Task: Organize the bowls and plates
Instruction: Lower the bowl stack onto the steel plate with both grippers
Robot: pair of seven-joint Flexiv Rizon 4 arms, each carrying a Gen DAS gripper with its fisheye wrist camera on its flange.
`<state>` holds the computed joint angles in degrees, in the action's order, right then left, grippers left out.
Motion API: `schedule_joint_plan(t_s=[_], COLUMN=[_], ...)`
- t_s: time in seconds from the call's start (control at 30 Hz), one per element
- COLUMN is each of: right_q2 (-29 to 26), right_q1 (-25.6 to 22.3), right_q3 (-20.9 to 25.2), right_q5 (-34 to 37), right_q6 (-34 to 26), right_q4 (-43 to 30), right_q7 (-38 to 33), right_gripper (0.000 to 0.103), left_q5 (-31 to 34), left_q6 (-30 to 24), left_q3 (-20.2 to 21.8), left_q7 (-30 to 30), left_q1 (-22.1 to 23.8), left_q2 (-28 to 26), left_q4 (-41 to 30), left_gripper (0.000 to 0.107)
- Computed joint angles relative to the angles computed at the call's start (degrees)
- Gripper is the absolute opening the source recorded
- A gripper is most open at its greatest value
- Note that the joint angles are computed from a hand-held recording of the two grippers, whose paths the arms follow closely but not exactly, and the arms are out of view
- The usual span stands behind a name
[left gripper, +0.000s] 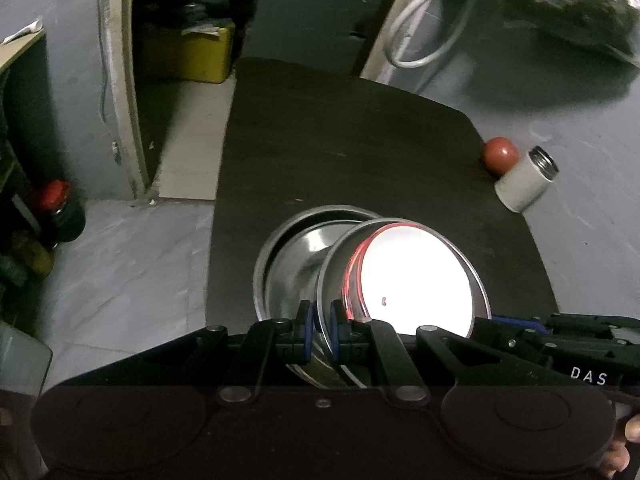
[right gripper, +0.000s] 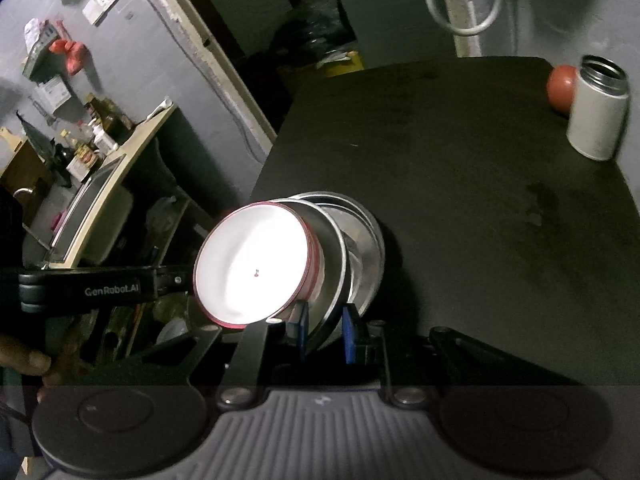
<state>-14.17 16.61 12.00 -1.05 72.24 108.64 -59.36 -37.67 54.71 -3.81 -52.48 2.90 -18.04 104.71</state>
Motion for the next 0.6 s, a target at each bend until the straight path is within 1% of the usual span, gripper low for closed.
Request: schedule_joint_plan(t_s=[0.33,0.6], right_q2=[-4.2,-5.0], right_q1=[-1.1,-1.0], right_q3=[1.6,1.2], right_q5=[3.5,4.2], right_q6=[-3.5,-4.2], right_q4=[-6.3,-7.5], right_q7=[-6.1,-7.5], right_gripper=[0.020,0.020], left_q5=[2.4,3.7], left_q6=[0.2,0.0], left_q3=[0.5,0.2], left_q7=[-4.1,-5.7], left_q1=[0.6,0.9], left_q2=[-2.4,-3.6], left_q4=[-2.1,-2.9], left_gripper=[0.008,0.008])
